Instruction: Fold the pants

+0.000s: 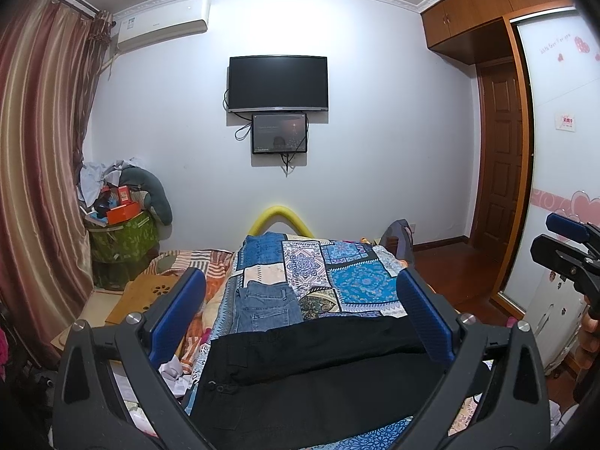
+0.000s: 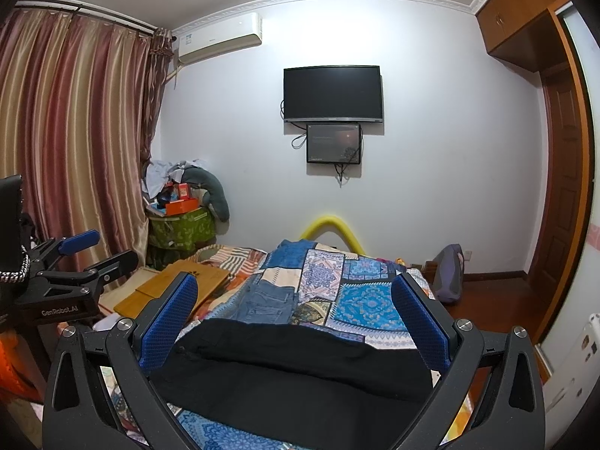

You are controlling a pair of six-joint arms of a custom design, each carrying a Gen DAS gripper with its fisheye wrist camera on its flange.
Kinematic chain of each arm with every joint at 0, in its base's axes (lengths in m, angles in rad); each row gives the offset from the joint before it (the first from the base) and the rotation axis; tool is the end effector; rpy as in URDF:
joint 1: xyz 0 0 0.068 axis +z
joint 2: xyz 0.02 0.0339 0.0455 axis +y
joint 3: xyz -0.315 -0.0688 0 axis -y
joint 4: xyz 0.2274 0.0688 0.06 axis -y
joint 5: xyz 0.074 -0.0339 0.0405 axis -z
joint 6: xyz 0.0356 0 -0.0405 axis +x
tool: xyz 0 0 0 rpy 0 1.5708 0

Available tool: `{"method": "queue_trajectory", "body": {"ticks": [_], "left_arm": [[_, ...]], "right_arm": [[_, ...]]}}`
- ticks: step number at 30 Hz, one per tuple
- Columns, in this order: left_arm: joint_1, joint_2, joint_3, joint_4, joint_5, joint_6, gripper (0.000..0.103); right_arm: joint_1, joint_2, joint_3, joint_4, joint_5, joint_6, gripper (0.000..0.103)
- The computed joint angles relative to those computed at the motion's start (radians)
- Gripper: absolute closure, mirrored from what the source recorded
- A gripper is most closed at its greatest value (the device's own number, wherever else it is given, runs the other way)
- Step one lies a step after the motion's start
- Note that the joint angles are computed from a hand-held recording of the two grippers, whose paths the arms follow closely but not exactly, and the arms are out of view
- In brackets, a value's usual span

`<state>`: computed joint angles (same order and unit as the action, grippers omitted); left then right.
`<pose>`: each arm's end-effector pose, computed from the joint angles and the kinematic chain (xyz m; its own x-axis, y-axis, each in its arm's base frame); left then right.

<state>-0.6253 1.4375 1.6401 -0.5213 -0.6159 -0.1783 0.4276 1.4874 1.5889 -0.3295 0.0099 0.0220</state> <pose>0.2445 -0.1511 0.4979 -0.2559 0.0062 -0.9667 -0.0126 0.9999 0.0097 0.2919 0.1327 0.4854 -0.2146 -0.0736 -0.9739 -0.4013 0.9158 0.0192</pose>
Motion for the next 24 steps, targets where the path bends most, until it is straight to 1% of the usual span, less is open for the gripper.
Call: {"method": "queue_trajectory", "body": {"ticks": [7,11,15,19,21,24], "left_arm": [[0.011,0.008,0.003,0.005,0.008,0.002,0.000],[0.037,0.006,-0.029,0.033,0.024,0.007,0.000],[0.102,0.031,-0.029,0.034,0.084,-0.008,0.000],[0.210,0.087,-0.004,0.007,0.185,-0.026,0.000],[0.258,0.128,0.011,0.004,0.210,-0.021,0.000],[0.325,0.185,0.010,0.029,0.230,0.005,0.000]], "right_arm": [[-0.003,0.009,0.003,-0.005,-0.003,0.004,0.000],[-0.012,0.037,0.014,-0.010,-0.010,0.011,0.000],[-0.025,0.079,0.022,-0.016,-0.016,0.013,0.000],[-0.047,0.153,0.058,-0.040,-0.030,0.013,0.000],[-0.058,0.198,0.090,-0.062,-0.041,0.017,0.000],[-0.074,0.287,0.162,-0.108,-0.065,0.011,0.000]]}}
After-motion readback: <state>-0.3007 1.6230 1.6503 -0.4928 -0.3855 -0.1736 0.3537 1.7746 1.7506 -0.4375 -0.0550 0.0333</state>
